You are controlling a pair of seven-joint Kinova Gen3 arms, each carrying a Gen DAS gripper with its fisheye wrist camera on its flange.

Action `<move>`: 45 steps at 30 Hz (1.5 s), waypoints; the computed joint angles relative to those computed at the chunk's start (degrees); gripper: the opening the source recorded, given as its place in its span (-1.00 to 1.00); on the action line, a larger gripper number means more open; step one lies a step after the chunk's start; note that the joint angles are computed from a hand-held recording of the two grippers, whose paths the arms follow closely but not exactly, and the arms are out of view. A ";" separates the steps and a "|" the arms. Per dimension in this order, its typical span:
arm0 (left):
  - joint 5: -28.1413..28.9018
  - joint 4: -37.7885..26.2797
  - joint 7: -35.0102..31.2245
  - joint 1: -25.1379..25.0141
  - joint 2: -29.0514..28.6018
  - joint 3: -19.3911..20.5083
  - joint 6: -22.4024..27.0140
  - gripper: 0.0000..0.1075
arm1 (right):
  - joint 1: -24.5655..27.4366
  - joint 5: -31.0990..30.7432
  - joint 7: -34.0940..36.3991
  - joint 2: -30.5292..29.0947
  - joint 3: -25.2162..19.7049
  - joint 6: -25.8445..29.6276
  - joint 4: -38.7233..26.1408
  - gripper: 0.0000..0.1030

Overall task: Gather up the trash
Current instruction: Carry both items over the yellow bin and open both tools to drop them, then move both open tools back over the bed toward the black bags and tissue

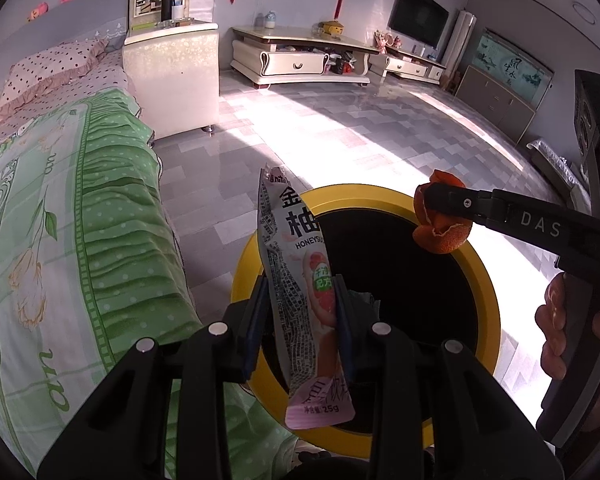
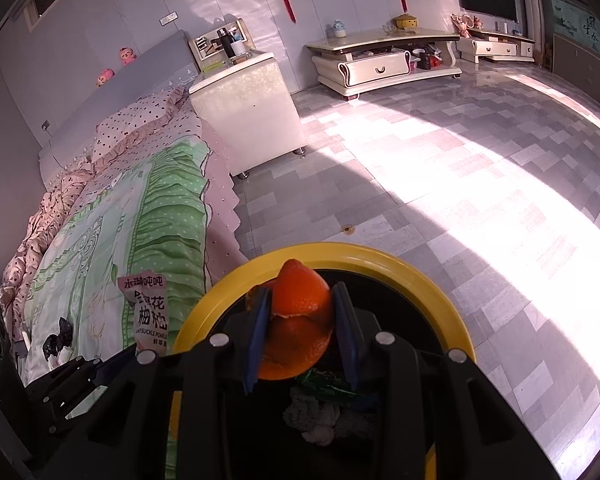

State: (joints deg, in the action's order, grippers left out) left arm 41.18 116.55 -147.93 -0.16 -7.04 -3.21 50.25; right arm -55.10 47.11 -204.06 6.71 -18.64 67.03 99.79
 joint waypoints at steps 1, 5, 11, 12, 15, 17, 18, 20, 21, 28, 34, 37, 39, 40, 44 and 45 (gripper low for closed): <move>0.11 -0.01 -0.18 0.03 0.09 -0.05 0.17 -0.42 | 0.08 -0.14 -0.16 -0.09 0.05 -0.19 0.20 -0.40; 0.52 -0.05 -0.59 -0.14 0.31 -0.12 0.45 -0.30 | 0.13 -0.33 -0.99 -0.33 -0.05 -0.08 0.54 -0.39; 1.38 0.18 -1.20 -0.75 -0.48 -0.74 0.66 0.02 | -0.08 -0.55 -2.04 -0.58 -0.36 1.51 0.32 -0.19; 1.32 0.15 -1.11 -0.92 -0.83 -0.97 0.91 0.06 | -0.27 -0.50 -2.21 -0.50 -0.49 2.30 0.02 -0.18; 1.75 -0.06 -1.42 -1.49 -1.20 -1.91 1.82 0.18 | -0.80 -0.27 -2.41 -0.39 -0.78 3.96 -0.72 -0.13; 1.87 -0.10 -1.79 -1.94 -1.55 -2.42 1.91 0.26 | -1.11 -0.12 -2.73 -0.38 -0.91 4.39 -1.01 -0.06; 1.75 -0.17 -1.94 -2.17 -1.69 -2.63 1.95 0.28 | -1.28 -0.04 -2.92 -0.42 -0.99 4.58 -1.06 -0.06; 1.30 -0.40 -2.08 -2.64 -2.03 -3.09 2.18 0.32 | -1.65 0.23 -3.40 -0.37 -1.13 5.02 -1.39 -0.04; 1.28 -0.48 -2.42 -2.93 -2.12 -3.48 2.28 0.35 | -1.80 0.31 -3.45 -0.31 -1.19 5.25 -1.65 -0.03; 1.31 -1.83 -4.21 -6.17 -2.24 -6.79 4.45 0.41 | -3.78 0.95 -1.52 1.48 -1.14 8.52 -5.78 -0.01; 2.08 -3.48 -7.00 -10.51 -1.31 -9.46 6.48 0.42 | -6.56 1.96 2.77 4.50 0.04 10.84 -11.67 0.01; 2.69 -4.68 -8.39 -13.19 -0.26 -10.71 7.74 0.42 | -8.20 2.62 5.24 6.44 1.09 11.13 -15.01 0.08; 3.24 -5.67 -9.36 -15.19 0.78 -11.45 8.74 0.42 | -9.18 2.83 7.34 7.87 1.95 10.83 -17.32 0.08; 3.50 -6.11 -9.86 -16.27 1.24 -11.75 9.19 0.42 | -9.61 2.87 8.36 8.49 2.41 10.38 -18.37 0.08; 4.24 -8.02 -11.27 -20.74 3.43 -12.52 10.63 0.42 | -11.49 2.94 12.30 11.25 4.42 8.74 -22.96 0.08; 4.47 -8.56 -11.63 -21.91 4.20 -12.67 10.96 0.42 | -11.96 2.83 13.57 12.08 4.94 8.46 -24.39 0.09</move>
State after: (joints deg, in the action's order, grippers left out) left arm 45.65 108.00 -159.56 -22.06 -2.84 -15.88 61.21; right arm -67.06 49.94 -190.49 18.79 -13.70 75.50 75.40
